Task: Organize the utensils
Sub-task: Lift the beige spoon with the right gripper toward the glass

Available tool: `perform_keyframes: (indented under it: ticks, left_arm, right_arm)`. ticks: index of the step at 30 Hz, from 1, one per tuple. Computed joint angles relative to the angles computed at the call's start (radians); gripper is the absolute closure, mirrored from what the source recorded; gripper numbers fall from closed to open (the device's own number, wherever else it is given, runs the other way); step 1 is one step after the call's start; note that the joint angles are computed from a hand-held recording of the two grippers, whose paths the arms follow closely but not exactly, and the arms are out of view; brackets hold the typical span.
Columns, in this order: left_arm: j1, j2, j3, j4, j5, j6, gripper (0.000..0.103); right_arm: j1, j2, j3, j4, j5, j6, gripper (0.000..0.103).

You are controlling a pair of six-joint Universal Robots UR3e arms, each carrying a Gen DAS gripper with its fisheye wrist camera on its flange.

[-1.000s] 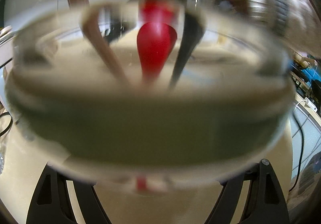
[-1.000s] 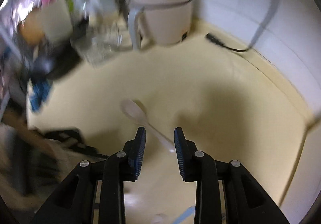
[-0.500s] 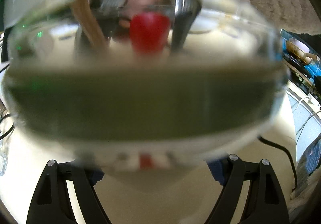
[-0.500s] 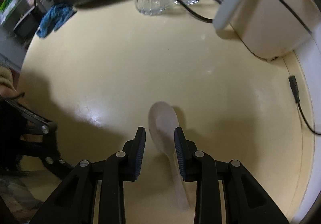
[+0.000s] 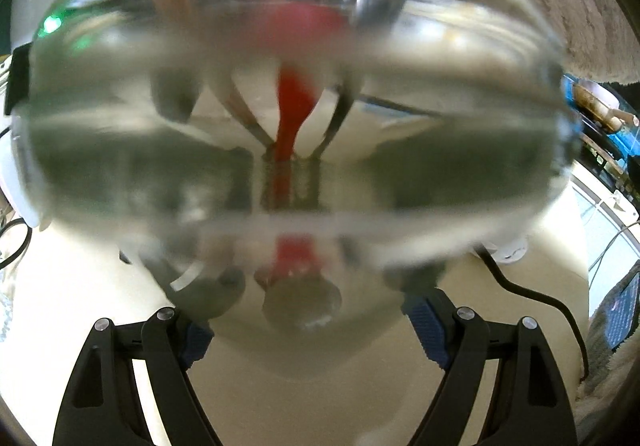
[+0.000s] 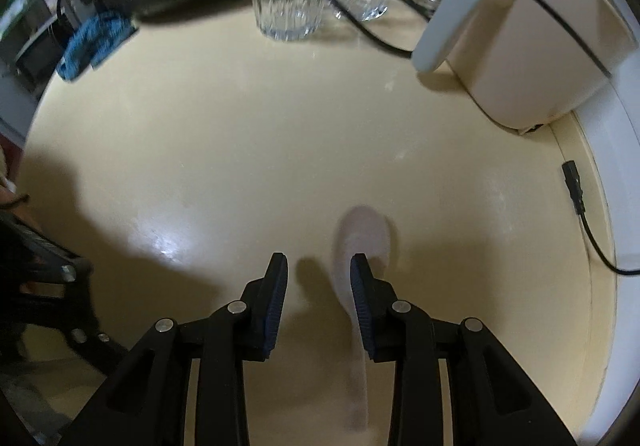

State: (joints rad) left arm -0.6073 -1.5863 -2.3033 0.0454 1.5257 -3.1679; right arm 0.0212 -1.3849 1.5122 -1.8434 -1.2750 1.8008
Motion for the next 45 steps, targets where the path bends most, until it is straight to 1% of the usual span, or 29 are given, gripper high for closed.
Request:
perform_keyframes:
  ticks: [5,8,11,14,17,19,21,23,26,30,32,35,36,38,42,45]
  left_arm:
    - [0.005,-0.023,0.029,-0.024,-0.004,0.007,0.018]
    - [0.004,-0.032,0.034,-0.02,-0.007,0.002,0.018]
    - [0.006,-0.028,0.038,-0.027,-0.009,0.0,0.018]
    - [0.011,-0.011,0.031,-0.036,-0.015,0.005,0.018]
    - [0.022,0.002,0.018,-0.036,-0.024,0.007,0.018]
    - [0.026,0.024,0.016,-0.057,-0.026,0.01,0.018]
    - [0.03,0.036,0.013,-0.065,-0.029,0.012,0.018]
    - [0.032,0.049,0.01,-0.076,-0.031,0.013,0.018]
    - [0.03,0.054,0.01,-0.081,-0.028,0.009,0.018]
    - [0.028,0.065,0.015,-0.098,-0.026,0.007,0.018]
    - [0.028,0.065,0.015,-0.099,-0.027,0.007,0.018]
    - [0.028,0.065,0.015,-0.098,-0.026,0.007,0.018]
    - [0.028,0.065,0.016,-0.099,-0.026,0.007,0.018]
    - [0.028,0.065,0.015,-0.098,-0.026,0.007,0.018]
    - [0.029,0.065,0.015,-0.099,-0.027,0.008,0.018]
    - [0.03,0.066,0.014,-0.098,-0.028,0.009,0.018]
  right_arm:
    - [0.031,0.047,-0.017,-0.028,-0.03,0.05,0.07]
    - [0.022,0.061,-0.012,-0.047,0.012,0.067,0.07]
    - [0.018,0.07,-0.009,-0.079,0.024,0.109,0.07]
    - [-0.01,0.057,-0.03,-0.013,0.053,0.111,0.07]
    - [-0.041,0.031,-0.014,-0.036,0.088,0.118,0.069]
    - [-0.024,0.044,-0.017,-0.07,0.059,0.136,0.065]
    - [0.0,0.066,-0.011,-0.114,0.019,0.149,0.065]
    - [0.004,0.066,0.009,-0.141,0.011,0.142,0.065]
    - [0.005,0.074,0.017,-0.151,0.027,0.145,0.063]
    - [0.003,0.118,-0.053,-0.096,0.043,0.147,0.056]
    - [0.002,0.15,-0.102,-0.05,0.056,0.147,0.056]
    - [-0.007,0.157,-0.113,-0.04,0.075,0.139,0.056]
    - [-0.012,0.158,-0.112,-0.042,0.08,0.142,0.059]
    - [-0.036,0.154,-0.136,-0.008,0.092,0.134,0.07]
    - [-0.057,0.147,-0.147,0.024,0.101,0.139,0.07]
    - [-0.075,0.106,-0.11,-0.006,0.136,0.175,0.071]
